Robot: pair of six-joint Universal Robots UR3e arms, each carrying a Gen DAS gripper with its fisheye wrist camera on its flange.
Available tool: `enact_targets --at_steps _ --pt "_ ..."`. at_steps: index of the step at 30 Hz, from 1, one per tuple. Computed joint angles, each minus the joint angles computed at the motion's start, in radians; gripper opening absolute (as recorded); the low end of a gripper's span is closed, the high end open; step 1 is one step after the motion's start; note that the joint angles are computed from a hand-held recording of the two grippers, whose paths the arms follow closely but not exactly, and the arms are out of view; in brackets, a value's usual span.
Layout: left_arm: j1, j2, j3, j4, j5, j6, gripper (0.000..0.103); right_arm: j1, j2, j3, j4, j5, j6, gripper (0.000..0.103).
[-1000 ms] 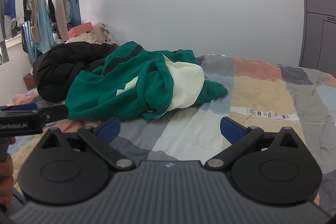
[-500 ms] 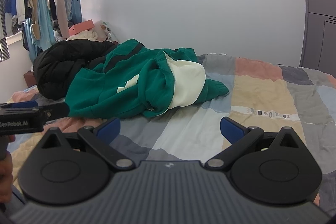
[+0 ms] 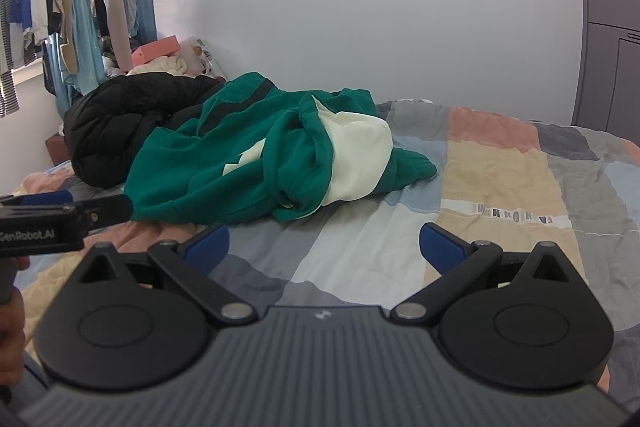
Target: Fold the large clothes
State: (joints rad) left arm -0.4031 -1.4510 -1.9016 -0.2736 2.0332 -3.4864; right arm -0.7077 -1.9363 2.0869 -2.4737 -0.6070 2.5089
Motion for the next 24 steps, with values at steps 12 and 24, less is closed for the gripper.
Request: enact_targets --at_steps 12,24 --pt "0.002 -0.001 -0.006 0.007 -0.001 -0.001 0.103 0.004 0.0 -0.001 0.007 0.0 -0.004 0.103" --pt "0.027 0.0 -0.023 0.01 -0.014 -0.002 0.103 0.033 0.025 -0.001 -0.027 -0.023 0.026 0.103"
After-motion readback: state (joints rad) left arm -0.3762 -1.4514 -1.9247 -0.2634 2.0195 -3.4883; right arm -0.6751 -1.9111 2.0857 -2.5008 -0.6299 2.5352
